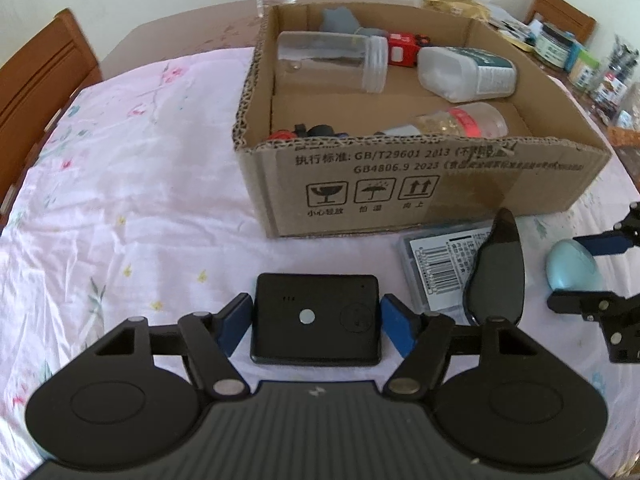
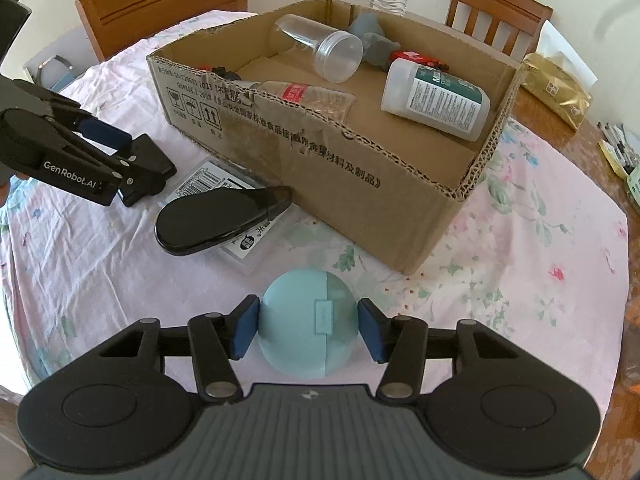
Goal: Organize rigid objects
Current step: 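Carry the black case and light blue case into the box and open both tools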
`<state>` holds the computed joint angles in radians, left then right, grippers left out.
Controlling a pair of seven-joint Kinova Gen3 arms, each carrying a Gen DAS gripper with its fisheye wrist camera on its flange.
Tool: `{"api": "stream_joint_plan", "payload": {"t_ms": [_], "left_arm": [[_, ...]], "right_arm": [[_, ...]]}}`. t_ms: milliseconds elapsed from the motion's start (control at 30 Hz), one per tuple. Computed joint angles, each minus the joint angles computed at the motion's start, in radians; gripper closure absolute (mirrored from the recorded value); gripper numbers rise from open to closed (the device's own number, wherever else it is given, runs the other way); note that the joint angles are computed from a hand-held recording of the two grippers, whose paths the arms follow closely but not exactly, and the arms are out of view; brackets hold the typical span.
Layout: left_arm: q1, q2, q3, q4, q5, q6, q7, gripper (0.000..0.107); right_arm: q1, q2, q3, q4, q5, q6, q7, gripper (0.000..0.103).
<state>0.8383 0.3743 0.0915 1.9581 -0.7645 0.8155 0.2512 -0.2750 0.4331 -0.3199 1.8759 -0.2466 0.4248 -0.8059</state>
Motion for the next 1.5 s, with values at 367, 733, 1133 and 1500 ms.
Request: {"api": "stream_joint_plan", "payload": {"t_ms": [367,733,1133,1500], "left_arm": [[0.005,0.022,-0.003,-0.026,0.016,0.025,0.028,0.036],[-0.001,0.008,-0.004,-0.014,0.018,0.001,0.007,0.038],[-0.025,-0.057,0.039,-0.027,0.041,0.030,-0.141,0.038],[-0.029,-0.134,0.086,-0.057,0.028,0.086,-0.221,0.038]], "right_arm": [[0.013,0.005,-0.011,0.002,-0.011,-0.011,0.025,0.042],[-0.009,0.000,0.008,-0.007,0.001,0.008,0.010,0.045],[0.011,-0.035,0.003,-0.026,-0.011,0.054,0.053,0.046],[0.083,-0.133,-0.011,-0.073,-0.166,0.188,0.247,0.046]]}}
